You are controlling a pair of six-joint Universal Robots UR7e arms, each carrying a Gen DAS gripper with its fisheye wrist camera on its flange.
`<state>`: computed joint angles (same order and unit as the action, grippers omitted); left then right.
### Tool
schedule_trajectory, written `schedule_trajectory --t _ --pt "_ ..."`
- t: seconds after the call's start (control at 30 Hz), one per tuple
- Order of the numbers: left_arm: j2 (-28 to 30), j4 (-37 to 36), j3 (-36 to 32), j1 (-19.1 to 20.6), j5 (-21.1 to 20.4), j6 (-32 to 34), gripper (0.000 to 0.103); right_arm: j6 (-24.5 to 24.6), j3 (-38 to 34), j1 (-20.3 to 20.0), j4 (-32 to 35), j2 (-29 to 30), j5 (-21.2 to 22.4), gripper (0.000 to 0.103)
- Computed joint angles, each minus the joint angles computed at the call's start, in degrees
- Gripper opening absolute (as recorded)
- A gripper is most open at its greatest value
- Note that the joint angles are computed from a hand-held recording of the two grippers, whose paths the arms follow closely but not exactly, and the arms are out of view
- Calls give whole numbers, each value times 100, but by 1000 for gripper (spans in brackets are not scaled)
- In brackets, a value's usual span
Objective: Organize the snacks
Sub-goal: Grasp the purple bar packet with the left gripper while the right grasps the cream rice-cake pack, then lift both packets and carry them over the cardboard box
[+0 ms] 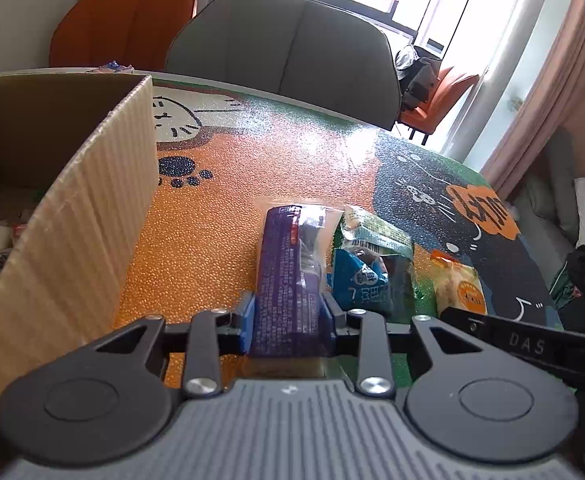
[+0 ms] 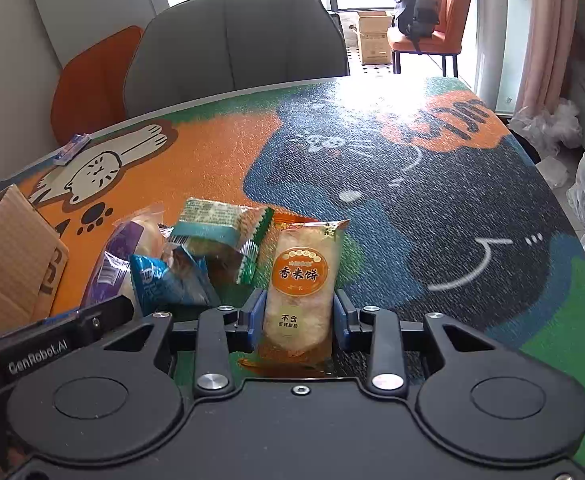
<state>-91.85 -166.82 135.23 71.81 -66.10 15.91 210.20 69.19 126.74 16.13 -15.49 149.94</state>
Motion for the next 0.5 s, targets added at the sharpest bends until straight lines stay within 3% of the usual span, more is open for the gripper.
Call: schedule_trajectory --t 0.5 --pt "-743 559 45 -37 -596 66 26 -58 411 370 -605 -310 131 33"
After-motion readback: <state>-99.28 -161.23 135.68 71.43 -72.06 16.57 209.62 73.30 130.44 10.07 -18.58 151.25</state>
